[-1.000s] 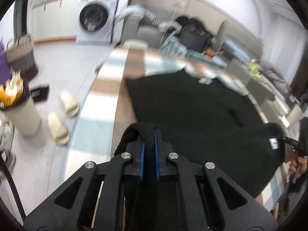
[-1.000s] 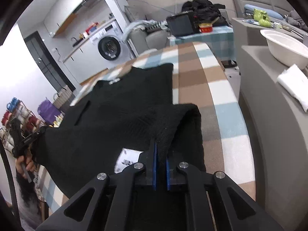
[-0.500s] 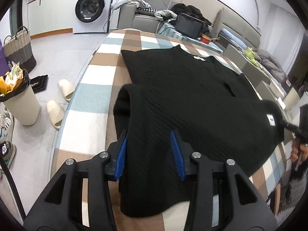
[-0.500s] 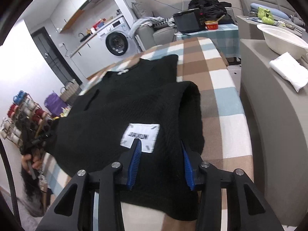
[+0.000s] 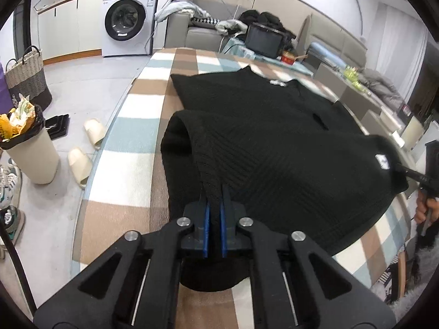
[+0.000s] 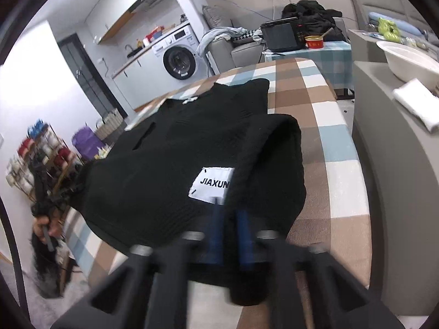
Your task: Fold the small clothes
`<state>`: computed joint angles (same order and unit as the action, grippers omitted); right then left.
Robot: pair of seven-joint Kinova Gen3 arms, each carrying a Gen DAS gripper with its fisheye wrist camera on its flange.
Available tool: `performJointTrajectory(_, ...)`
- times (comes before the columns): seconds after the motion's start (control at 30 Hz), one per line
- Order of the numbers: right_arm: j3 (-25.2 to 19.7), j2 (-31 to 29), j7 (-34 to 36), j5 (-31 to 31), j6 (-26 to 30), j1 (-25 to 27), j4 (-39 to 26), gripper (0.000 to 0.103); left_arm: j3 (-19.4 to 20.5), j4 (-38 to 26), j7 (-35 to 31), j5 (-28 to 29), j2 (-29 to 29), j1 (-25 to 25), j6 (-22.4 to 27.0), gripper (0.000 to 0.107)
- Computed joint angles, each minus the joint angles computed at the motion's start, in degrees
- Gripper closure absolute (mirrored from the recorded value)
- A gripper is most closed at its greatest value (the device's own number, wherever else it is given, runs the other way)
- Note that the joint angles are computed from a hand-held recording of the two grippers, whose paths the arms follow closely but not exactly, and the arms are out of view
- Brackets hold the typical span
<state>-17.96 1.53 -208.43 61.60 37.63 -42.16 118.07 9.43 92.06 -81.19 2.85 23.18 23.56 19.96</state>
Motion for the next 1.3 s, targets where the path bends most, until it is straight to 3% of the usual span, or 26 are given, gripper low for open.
performJointTrajectory(0.13, -1.01, -0.9, -5.2, 6.88, 4.79, -1.15, 0.15, 0.098, 1.52, -0.76, -0.94, 1.98, -0.17, -2.17, -2.16, 0.105)
performJointTrajectory(0.2, -1.03, -0.68, -8.22, 9.79, 7.47, -1.14, -0.43, 0.098, 0.46, -2.78, -0.01, 2.09, 0.51, -1.66, -2.43, 0.105)
performJointTrajectory(0.33, 2.14, 1.35, -10.61, 10.0, 8.5, -0.74, -3.21, 0.098, -1.24, -9.03, 2.48, 1.81, 3.72, -0.91, 1.02, 0.105)
performJointTrajectory(0.43, 3.01, 1.81, -8.99, 5.96, 2.45, 2.99, -3.47, 0.097, -0.24, -13.36, 2.86, 2.98, 6.45, -2.21, 5.98, 0.104)
performJointTrajectory(0.53, 2.14, 0.49, -12.53, 6.29, -4.53, 5.98, -0.07, 0.091, 1.65, -12.61, 0.83, 4.22, 6.83, -3.82, 6.8, 0.103)
performJointTrajectory(0.63, 3.0, -1.6, -19.52, 10.72, -10.47, 5.66, 5.01, 0.06, 1.54, -10.78, -0.26, 4.33, 6.27, -3.59, 6.82, 0.088)
performJointTrajectory(0.73, 2.37, -4.31, -26.51, 16.03, -16.72, 7.1, 9.24, 0.058, 1.22, -8.09, -0.62, 4.34, 5.05, -3.09, 5.59, 0.08)
performJointTrajectory(0.87, 1.57, -4.49, -34.46, 23.23, -15.65, 6.21, 11.15, 0.058, 0.3, -6.15, 0.14, 3.76, 4.0, -2.13, 5.16, 0.08)
performJointTrajectory(1.1, -0.16, -3.59, -26.64, 16.98, -11.89, 5.33, 8.86, 0.059, 2.31, -3.21, -1.28, 4.76, 1.91, -3.56, 3.7, 0.08)
performJointTrajectory(1.3, -1.19, -4.56, -27.78, 18.58, -11.47, 4.9, 9.29, 0.059, 3.03, -3.43, -4.16, 5.43, 1.8, -3.21, 4.32, 0.08)
